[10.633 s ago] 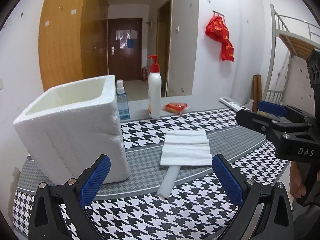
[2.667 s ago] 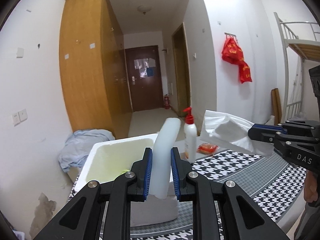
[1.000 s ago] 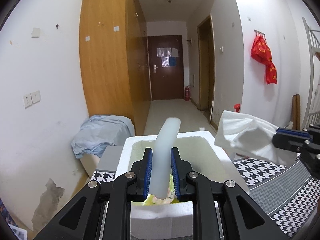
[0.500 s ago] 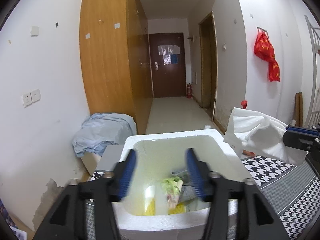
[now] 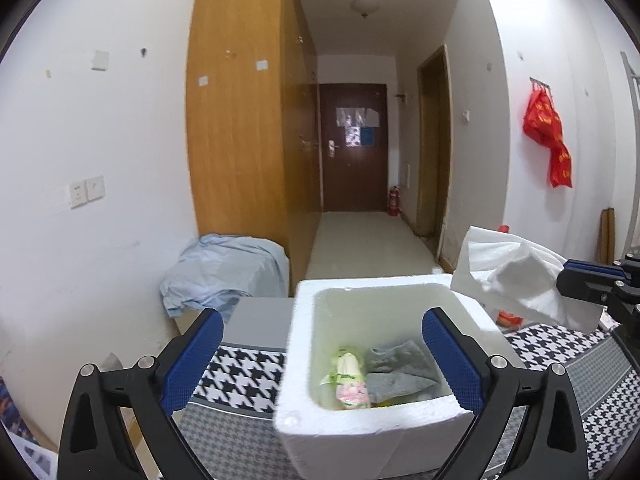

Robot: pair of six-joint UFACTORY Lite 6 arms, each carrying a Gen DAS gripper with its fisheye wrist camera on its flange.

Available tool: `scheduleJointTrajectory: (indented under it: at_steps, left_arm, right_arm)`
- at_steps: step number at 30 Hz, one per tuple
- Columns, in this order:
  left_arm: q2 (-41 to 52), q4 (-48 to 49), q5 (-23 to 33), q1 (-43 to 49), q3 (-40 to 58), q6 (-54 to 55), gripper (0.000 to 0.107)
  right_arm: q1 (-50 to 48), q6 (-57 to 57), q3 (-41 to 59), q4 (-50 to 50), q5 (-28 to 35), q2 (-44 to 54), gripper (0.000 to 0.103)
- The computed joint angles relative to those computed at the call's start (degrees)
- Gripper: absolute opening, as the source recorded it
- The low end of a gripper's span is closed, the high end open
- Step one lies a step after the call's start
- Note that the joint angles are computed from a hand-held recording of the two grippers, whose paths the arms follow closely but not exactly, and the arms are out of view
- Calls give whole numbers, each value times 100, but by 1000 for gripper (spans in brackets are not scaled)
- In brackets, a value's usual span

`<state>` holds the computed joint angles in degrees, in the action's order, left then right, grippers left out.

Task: Organize soft objects
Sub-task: 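Move the right tool over the box and open it to drop the tissues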

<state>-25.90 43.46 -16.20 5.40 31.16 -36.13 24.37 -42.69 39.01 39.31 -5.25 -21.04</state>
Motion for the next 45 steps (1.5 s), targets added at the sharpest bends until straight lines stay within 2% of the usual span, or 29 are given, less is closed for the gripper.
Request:
scheduleJointTrajectory:
  at_steps: [2, 5, 12, 15, 22, 24, 32, 38, 43, 45]
  left_arm:
    - [-88, 393, -44, 152, -38, -331, 100]
    - [-226, 367, -16, 204, -96, -292, 101]
    - [-534, 1597, -274, 699, -272, -1353, 102]
    - [-624, 1794, -339, 832, -324, -1530, 102]
    - [-706, 2533, -739, 1365, -380, -2133, 102]
    - [-715, 2611, -777, 1456, -379, -2191, 102]
    - [-741, 2656, -830, 1687, -428, -2259, 102]
    - [-762, 2663, -953, 1861, -504, -2183, 102]
    - [-584, 2629, -1111, 2063, -476, -2138, 102]
    - [-559, 2617, -1133, 2086, -481, -2098, 102]
  right_arm:
    - [73, -210, 43, 206, -34, 40, 12]
    - [169, -283, 148, 308, -70, 159, 12]
    - [331, -62, 380, 162, -100, 429, 12]
    - [420, -480, 490, 612, -125, 528, 12]
    - [548, -5, 641, 164, -81, 678, 12]
    - [624, -367, 712, 532, -118, 755, 12]
    - [721, -515, 1082, 724, -76, 1209, 12]
    - [689, -43, 1335, 241, -38, 1597, 12]
    - [577, -65, 1671, 311, 95, 2048, 12]
    - [508, 363, 1788, -71, 206, 2184, 12]
